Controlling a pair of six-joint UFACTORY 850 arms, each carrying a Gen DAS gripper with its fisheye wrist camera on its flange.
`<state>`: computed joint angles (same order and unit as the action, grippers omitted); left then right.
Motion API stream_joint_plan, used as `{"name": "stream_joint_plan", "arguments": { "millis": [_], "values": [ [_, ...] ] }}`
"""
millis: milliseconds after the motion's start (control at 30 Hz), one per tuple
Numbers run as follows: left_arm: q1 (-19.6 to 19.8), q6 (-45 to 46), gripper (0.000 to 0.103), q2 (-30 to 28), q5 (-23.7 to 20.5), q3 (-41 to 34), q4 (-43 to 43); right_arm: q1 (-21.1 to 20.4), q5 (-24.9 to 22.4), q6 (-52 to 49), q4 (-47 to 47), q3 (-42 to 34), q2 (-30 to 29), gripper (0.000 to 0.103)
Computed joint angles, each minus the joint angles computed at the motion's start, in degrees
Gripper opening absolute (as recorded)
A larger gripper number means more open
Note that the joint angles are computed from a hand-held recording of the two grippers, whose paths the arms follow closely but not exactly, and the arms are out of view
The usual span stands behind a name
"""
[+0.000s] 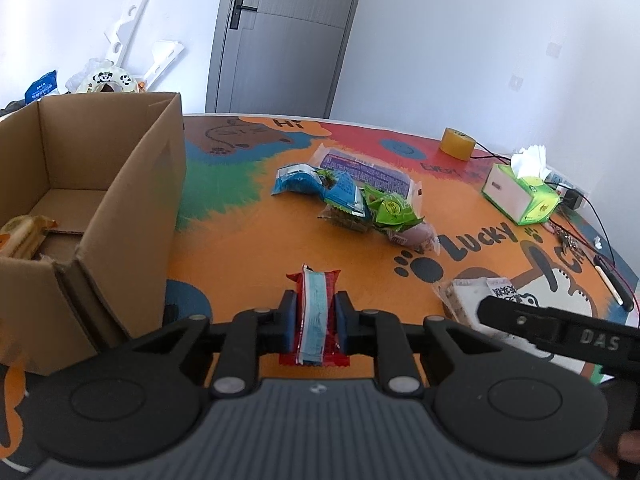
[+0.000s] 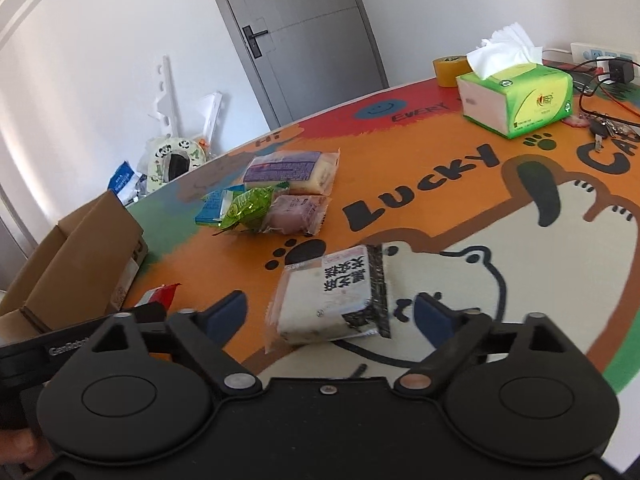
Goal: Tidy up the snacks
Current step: 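Carry both snacks over the cardboard box and open both tools to drop them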
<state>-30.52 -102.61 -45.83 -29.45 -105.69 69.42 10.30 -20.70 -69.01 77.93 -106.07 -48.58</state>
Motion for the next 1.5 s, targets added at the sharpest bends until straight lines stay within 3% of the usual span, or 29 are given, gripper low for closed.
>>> {"name": "stream_joint_plan", "arguments": {
  "millis": [200,367,467,567,633,1200,1500],
  "values": [
    [0.4,-0.9,0.019,0.5,0.0,0.8,0.2,2.1,3.9,5.8,-7.0,-2.8,-1.9,0.102],
    [0.4,-0.9,0.019,0.8,-0.4,1.0,0.5,3.6,8.3,5.8,-8.7,-2.5,-2.1,0.100],
    [0.2,-1.3,0.019,1.1,-0.7,1.2,1.3,3.9,10.7,0.3,-5.6,-1.3,-1.5,0.077],
    [0.0,-2.2,0.019,1.4,-0.6,1.5,2.3,2.6,6.8,-2.9,-0.9,-1.0,-1.1,0.058],
    [-0.2,-2.8,0.019,1.7,-0.6,1.7,3.1,2.2,5.6,-0.5,-2.7,-1.0,-0.9,0.056],
    [-1.9,-12.6,0.019,7.4,-4.3,6.6,14.2,1.5,1.3,-25.8,23.4,7.9,7.4,0.055],
    [-2.4,-17.7,0.019,11.2,-6.8,10.5,19.7,2.2,-1.3,-32.2,29.1,9.7,10.1,0.055]
  ]
}}
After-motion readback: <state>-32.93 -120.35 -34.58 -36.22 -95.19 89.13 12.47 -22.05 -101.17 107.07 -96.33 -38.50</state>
